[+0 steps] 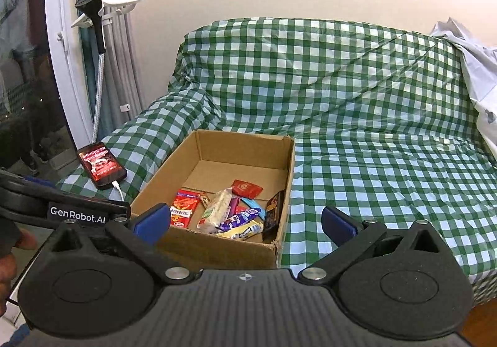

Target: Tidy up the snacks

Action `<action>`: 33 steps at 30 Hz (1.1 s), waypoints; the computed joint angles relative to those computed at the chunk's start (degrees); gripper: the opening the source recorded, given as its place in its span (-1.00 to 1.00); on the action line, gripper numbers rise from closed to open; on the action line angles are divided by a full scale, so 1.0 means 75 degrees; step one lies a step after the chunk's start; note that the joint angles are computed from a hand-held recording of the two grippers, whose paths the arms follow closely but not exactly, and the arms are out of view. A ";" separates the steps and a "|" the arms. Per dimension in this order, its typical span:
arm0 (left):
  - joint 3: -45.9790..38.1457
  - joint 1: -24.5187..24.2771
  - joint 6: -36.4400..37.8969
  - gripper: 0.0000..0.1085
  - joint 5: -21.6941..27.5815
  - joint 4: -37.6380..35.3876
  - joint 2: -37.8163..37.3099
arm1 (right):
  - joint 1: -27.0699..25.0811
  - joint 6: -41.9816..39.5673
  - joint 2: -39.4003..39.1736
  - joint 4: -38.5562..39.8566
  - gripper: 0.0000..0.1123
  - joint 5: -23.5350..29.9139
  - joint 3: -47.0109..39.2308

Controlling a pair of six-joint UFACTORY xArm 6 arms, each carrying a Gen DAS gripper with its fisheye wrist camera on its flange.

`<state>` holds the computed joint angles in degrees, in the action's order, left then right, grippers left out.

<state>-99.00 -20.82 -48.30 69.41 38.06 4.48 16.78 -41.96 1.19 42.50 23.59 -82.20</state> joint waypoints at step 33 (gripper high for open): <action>-0.0744 0.0932 0.0682 0.89 0.0280 -0.0779 0.1397 | 0.0228 0.1756 0.2250 -0.2033 0.82 0.0326 -0.1952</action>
<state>-104.58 -13.83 -43.18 71.51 32.21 14.96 18.49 -28.79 18.06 27.26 26.04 -96.84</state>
